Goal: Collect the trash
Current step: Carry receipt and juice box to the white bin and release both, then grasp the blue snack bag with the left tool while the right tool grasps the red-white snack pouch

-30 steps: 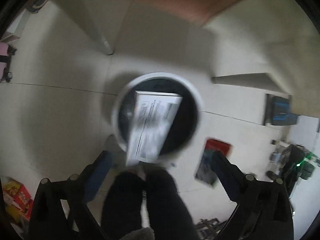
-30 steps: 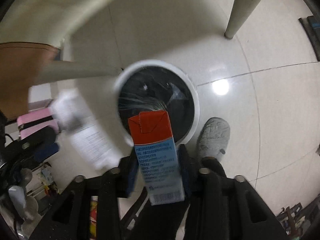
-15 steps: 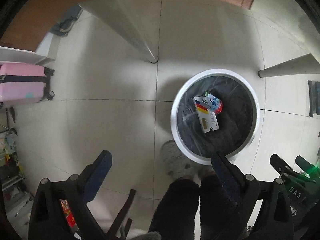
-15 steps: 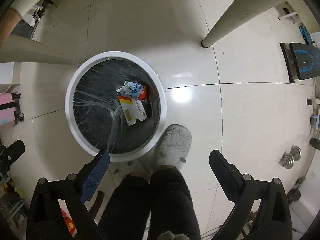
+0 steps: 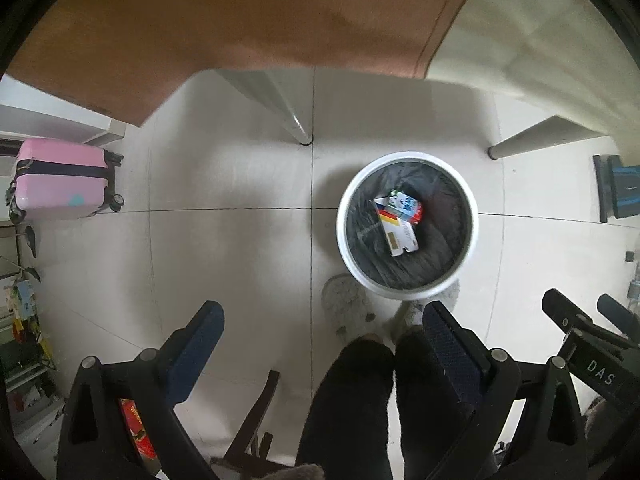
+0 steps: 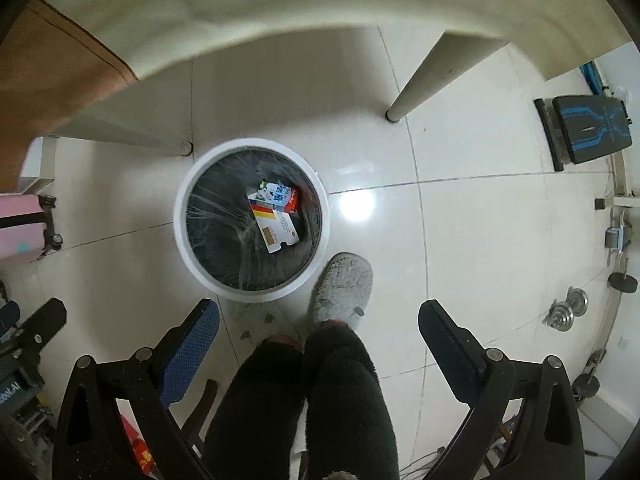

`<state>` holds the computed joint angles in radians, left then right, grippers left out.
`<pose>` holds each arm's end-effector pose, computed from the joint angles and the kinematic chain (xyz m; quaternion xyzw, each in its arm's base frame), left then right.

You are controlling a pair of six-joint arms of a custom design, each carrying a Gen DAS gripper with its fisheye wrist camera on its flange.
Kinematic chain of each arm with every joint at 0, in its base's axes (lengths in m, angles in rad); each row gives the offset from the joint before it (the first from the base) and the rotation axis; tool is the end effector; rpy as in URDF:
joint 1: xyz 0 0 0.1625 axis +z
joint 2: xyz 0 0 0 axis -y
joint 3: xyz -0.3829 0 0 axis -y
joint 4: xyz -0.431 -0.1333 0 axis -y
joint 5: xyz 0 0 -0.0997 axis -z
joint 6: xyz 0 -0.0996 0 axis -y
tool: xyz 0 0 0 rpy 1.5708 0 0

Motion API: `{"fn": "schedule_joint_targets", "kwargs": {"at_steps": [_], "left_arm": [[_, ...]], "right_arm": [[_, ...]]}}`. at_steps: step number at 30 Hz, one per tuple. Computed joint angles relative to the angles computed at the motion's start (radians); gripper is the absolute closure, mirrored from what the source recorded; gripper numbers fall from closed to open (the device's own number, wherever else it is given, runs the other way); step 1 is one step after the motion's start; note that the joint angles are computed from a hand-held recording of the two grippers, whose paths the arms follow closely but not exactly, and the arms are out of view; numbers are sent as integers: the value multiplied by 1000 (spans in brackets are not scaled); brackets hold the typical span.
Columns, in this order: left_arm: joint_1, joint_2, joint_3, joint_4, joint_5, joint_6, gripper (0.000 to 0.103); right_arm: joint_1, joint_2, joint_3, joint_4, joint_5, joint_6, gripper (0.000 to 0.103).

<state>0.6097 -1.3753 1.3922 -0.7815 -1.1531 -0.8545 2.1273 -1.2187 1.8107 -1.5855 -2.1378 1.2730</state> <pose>-0.3175 -0.4337 0.3959 0.1292 0.8943 0.0859 0.4198 0.3463 -0.4057 0.1566 -0.2481 -0.8899 0.0458 0.3801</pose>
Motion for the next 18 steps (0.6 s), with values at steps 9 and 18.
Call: {"fn": "schedule_joint_targets", "kwargs": {"at_steps": [9,18], "left_arm": [[-83,125,-350,159,-68,-51,2],[-122,517,-1057,258,-8,12,0]], "right_arm": [[139,33,-273,252,47,100,2],[234,95,-688,490,-11,242,2]]}}
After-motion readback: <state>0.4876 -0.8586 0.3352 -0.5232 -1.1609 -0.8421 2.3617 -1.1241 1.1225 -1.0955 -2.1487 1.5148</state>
